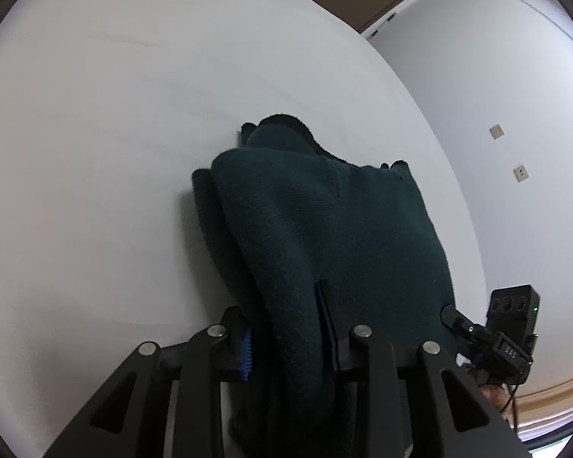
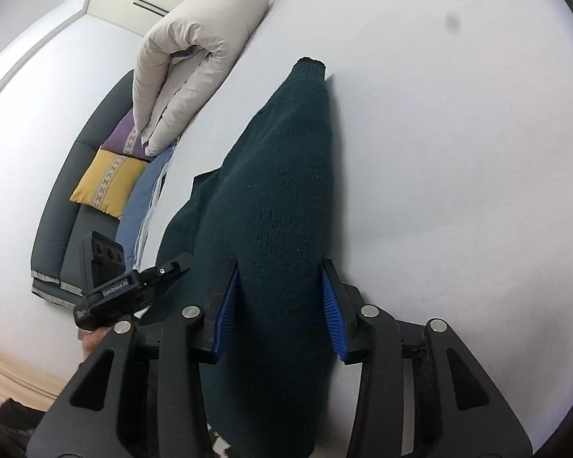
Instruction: Fold small clothes
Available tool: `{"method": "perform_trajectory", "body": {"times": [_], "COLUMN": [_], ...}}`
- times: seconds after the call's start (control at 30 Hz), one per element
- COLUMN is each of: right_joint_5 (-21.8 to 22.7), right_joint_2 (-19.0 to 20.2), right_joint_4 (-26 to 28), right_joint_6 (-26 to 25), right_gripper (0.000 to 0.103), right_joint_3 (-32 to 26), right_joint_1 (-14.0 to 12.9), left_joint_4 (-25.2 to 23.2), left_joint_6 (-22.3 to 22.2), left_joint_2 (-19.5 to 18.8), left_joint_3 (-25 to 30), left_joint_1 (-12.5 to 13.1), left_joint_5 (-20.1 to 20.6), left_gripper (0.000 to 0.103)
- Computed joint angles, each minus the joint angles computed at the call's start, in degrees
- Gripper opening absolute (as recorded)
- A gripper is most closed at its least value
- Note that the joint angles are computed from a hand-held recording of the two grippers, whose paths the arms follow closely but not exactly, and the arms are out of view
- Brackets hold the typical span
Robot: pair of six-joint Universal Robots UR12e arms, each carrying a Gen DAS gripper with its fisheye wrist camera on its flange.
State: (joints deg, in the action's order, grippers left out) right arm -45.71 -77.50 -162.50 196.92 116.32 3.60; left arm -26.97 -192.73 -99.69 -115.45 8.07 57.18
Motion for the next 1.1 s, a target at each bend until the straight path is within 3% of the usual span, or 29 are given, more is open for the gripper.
{"method": "perform_trajectory", "body": {"times": [0.33, 0.43, 0.6, 0.67, 0.83, 0.87, 0.93, 0.97, 1.07, 1.1], "right_joint_5": [1.59, 1.68, -2.44, -5.17, -12.37, -14.04, -19.36, -22.01, -28.19, -30.88], "right_joint_2": [2.89, 2.74, 0.38, -0.81, -4.37, -5.07, -6.62, -7.28, -8.82, -9.25], "right_joint_4": [-2.98, -2.25, -1.14, -1.09, -4.32, -5.08, -6.45, -6.95, -9.47, -10.94], "right_joint_6": [1.89, 2.13, 1.41, 0.86, 1.47, 1.43, 0.1, -0.88, -3.59, -4.41], "right_gripper": [0.043, 0.044, 0.046, 0.046, 0.047, 0.047, 0.047, 0.047, 0.055, 0.066], "right_joint_3": [-1.95, -2.32, -1.99, -1.78, -0.28, -0.06, 0.09, 0.0, -0.27, -0.39], "right_joint_1": [0.17, 0.11, -0.13, -0.02, 0.01, 0.23, 1.41, 2.11, 4.0, 4.84], "left_joint_4": [3.99, 4.83, 8.44, 10.9, 19.84, 21.9, 26.46, 29.45, 38.61, 40.37], "left_joint_6": [-3.53, -2.62, -2.4, -1.9, 0.87, 1.76, 3.95, 5.53, 9.62, 10.41], "left_joint_2": [-0.72, -0.07, 2.12, 3.43, 7.22, 7.82, 8.72, 9.13, 9.24, 9.14], "left_joint_3": [-1.08, -2.09, -3.21, -3.91, -6.32, -6.7, -7.19, -7.36, -7.56, -7.19], "left_joint_1": [0.27, 1.03, 0.54, -0.11, -3.19, -4.09, -6.41, -7.98, -10.83, -11.48], "left_joint_5": [-1.94, -1.74, 2.96, 6.52, 18.88, 21.53, 28.53, 33.31, 41.63, 43.26], "left_gripper": [0.038, 0.039, 0.04, 0.045, 0.079, 0.082, 0.099, 0.103, 0.103, 0.103]}}
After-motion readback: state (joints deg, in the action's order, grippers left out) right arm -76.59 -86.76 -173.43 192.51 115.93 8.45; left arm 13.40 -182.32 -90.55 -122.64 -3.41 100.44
